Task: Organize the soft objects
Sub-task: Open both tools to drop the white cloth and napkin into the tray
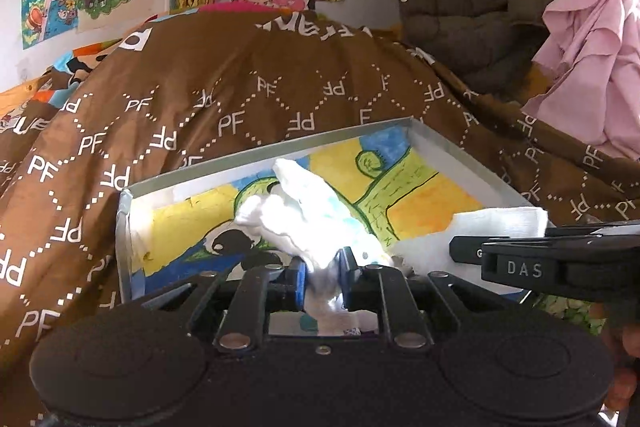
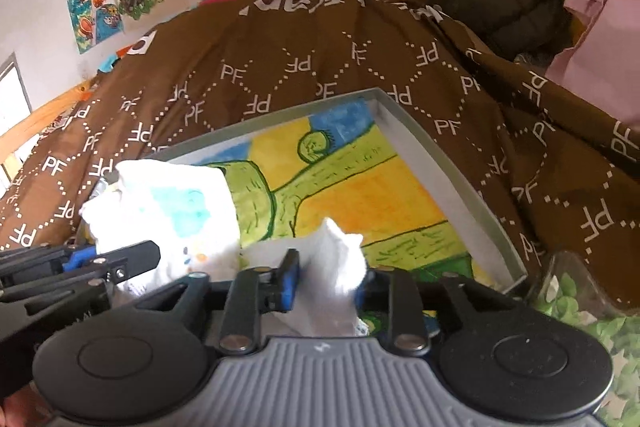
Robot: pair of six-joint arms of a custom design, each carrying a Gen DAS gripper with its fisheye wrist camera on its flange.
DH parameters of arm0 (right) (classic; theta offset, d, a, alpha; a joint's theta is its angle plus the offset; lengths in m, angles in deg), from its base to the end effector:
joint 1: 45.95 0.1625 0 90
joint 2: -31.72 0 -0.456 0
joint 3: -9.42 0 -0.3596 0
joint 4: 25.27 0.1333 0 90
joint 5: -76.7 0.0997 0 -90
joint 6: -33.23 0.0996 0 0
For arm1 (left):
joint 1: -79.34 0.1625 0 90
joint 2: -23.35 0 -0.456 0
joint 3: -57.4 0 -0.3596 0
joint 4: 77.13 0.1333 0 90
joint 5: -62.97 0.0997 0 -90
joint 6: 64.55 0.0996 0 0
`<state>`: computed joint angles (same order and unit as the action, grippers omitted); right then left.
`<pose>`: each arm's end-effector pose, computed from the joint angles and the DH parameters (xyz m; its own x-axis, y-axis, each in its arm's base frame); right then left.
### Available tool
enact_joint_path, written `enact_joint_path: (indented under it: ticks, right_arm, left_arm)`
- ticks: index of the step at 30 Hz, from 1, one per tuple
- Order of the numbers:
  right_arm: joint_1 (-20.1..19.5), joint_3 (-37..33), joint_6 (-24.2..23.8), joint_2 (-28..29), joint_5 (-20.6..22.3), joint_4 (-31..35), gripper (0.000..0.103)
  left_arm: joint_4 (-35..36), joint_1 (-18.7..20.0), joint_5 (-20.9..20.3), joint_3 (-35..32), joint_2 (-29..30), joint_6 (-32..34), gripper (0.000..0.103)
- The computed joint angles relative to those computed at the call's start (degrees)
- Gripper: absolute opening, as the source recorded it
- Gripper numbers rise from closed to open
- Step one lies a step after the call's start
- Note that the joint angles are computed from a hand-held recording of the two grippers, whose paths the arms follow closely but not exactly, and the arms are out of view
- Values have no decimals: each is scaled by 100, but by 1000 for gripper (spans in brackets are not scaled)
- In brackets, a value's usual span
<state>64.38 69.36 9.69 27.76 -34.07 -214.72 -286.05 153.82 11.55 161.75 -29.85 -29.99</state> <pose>0.3672 -0.7091 -0.1031 -0.7808 -0.3599 0.5107 -0.6152 0.5855 -0.5279 0.0255 -0.6386 0.3104 -0.6901 -0.0790 -0.7194 0.5983 0.4971 -0.6285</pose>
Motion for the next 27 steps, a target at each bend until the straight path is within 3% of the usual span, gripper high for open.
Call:
enact_joint_path:
  ticks: [3, 8, 11, 14, 20, 27]
  right_arm:
    - [20, 89, -1, -68, -77, -56, 53]
    - [39, 355, 170, -310, -91, -127, 73]
    - [70, 559, 246, -479, -77, -263, 84]
    - [143, 825, 230, -681, -67, -532, 89]
    - [319, 1545, -168, -1126, -17, -1556, 98]
    - [504, 2519, -586, -1627, 142, -2545, 103]
  left_arm:
    - [-96, -91, 298, -11, 50, -13, 25]
    - [-39, -300, 731, 85, -31, -537, 53]
    - [-265, -474, 786, 268, -144, -499, 62]
    - [-806, -709, 907, 504, -232, -181, 71]
    - [-2022, -1182, 967, 1130, -483, 513, 78]
    - [-2584, -1759, 1296, 1725, -834, 459, 88]
